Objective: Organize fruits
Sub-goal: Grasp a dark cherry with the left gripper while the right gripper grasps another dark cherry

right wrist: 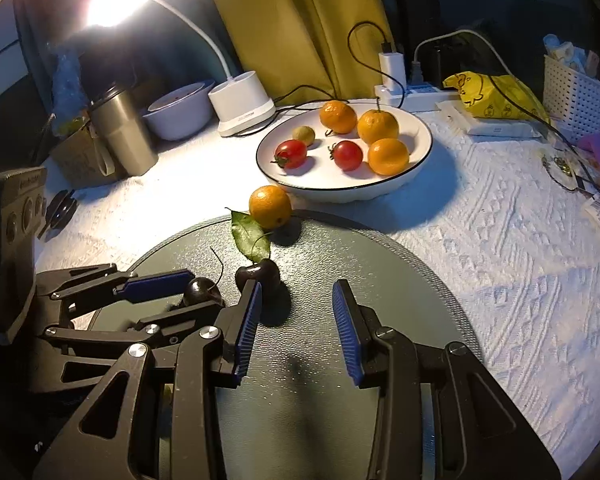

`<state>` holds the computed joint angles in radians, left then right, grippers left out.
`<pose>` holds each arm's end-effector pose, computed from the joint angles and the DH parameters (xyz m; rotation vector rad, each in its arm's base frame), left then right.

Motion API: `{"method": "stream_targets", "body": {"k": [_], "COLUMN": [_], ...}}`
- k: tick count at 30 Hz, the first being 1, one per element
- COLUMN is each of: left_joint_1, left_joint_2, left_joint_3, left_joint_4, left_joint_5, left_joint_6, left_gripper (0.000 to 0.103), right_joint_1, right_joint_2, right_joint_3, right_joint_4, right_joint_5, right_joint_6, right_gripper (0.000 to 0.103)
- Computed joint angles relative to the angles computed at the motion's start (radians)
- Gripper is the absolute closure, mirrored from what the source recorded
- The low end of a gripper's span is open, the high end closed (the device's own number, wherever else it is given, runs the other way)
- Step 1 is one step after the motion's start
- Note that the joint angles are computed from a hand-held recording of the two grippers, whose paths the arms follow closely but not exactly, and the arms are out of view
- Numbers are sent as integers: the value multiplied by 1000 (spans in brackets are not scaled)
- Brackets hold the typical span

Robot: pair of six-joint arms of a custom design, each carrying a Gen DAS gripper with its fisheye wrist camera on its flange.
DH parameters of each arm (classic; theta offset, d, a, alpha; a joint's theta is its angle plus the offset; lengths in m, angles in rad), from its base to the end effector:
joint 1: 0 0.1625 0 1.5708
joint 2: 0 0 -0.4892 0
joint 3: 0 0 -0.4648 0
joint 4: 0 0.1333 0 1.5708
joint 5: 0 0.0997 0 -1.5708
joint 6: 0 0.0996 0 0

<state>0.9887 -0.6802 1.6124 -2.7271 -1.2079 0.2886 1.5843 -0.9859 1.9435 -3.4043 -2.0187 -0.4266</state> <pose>-0.2854 -0.7403 0.0283 1.1246 2.5545 -0.3855 0.0992 -0.6691 0.2094 0.2701 -2.3636 0.9737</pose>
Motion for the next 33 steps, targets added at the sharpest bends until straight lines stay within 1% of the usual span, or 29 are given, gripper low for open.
{"method": "stream_targets", "body": {"k": [5,15,27,28,29,30,33], "left_joint_1": [4,21,30,30,30,30,26], "left_joint_2": [-2,-20,-33,-34,-35,-36,-39], "left_joint_3": [-3,3,11,11,13,13,20], "left_joint_4": [1,-24,-47,-48,-49,-51,-68], "left_joint_5": [-19,-24,-23,-23,-23,-24,-19], "left_joint_6": [12,5,-4,-4,-4,-3,7], "left_gripper": [74,74,74,74,74,74,74], "right_joint_1": [1,10,13,12,12,12,14], "right_joint_2": [12,39,62,61,61,60,58], "right_joint_3": [-15,-53,-90,-89,-88,-87,-80], "right_joint_4": [26,72,128,128,127,123,116], "right_joint_5": [8,2,-9,-6,-4,-2,0], "right_joint_6": [-3,-19,-13,-17,-19,-22,-34], "right_gripper": [64,64,64,65,70,72,72]}}
